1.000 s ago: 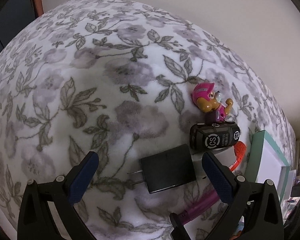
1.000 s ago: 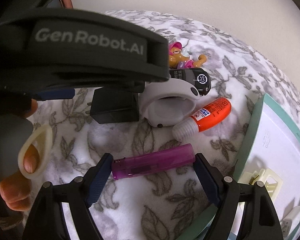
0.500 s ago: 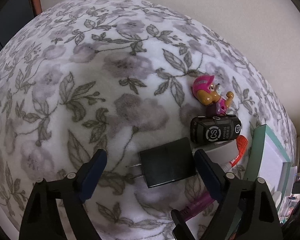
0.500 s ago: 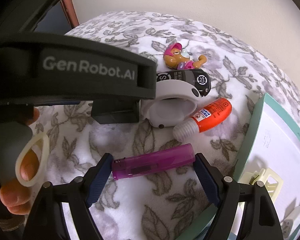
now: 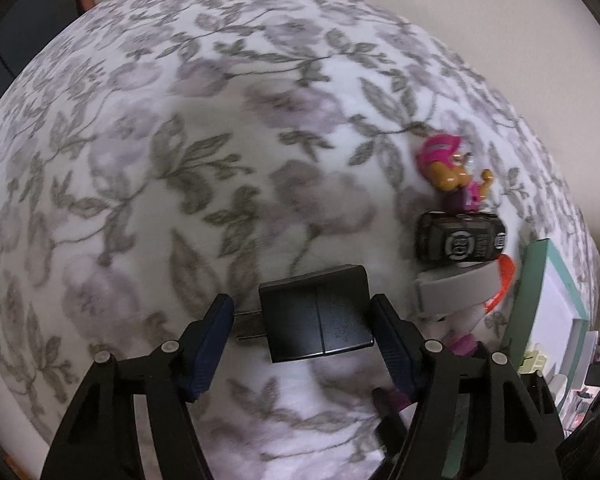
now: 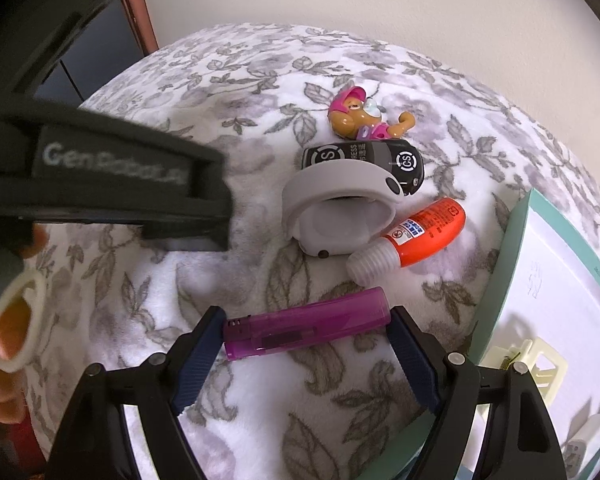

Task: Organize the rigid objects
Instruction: 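Grasp the black charger with the left tool while the right tool holds the lighter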

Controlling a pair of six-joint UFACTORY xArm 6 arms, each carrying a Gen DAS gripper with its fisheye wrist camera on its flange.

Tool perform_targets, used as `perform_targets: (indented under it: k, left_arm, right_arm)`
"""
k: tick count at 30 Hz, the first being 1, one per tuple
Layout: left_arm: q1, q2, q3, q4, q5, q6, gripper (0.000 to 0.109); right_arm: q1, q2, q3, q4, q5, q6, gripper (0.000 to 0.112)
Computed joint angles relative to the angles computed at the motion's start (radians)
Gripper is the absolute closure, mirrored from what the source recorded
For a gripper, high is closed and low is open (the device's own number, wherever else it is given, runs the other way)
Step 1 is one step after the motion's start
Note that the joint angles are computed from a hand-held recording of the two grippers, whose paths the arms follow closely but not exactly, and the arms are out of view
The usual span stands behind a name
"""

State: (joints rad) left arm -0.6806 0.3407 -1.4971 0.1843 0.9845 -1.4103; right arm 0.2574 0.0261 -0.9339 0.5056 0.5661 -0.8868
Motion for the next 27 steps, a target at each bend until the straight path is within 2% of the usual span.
perform_targets:
  k: [5, 14, 20, 27]
  left_arm:
    - [0.004, -0.022, 0.028, -0.02, 0.035, -0.008, 0.038]
    - [0.004, -0.027, 0.031, -0.022, 0.053, -0.014, 0.038]
    - [0.004, -0.055, 0.04, 0.004, 0.061, -0.038, 0.038]
    - [-0.008, -0.112, 0.037, 0.092, 0.095, -0.081, 0.038]
  right_arm:
    - [0.01, -0.006, 0.014, -0.007, -0.014, 0.016, 0.028]
    - [-0.011, -0.017, -0.014, 0.028, 0.042, 0.031, 0.028]
    - [-0.031, -0.025, -0.022, 0.05, 0.061, 0.025, 0.028]
    - [-0.059, -0.082, -0.023, 0.13, 0.092, -0.013, 0.028]
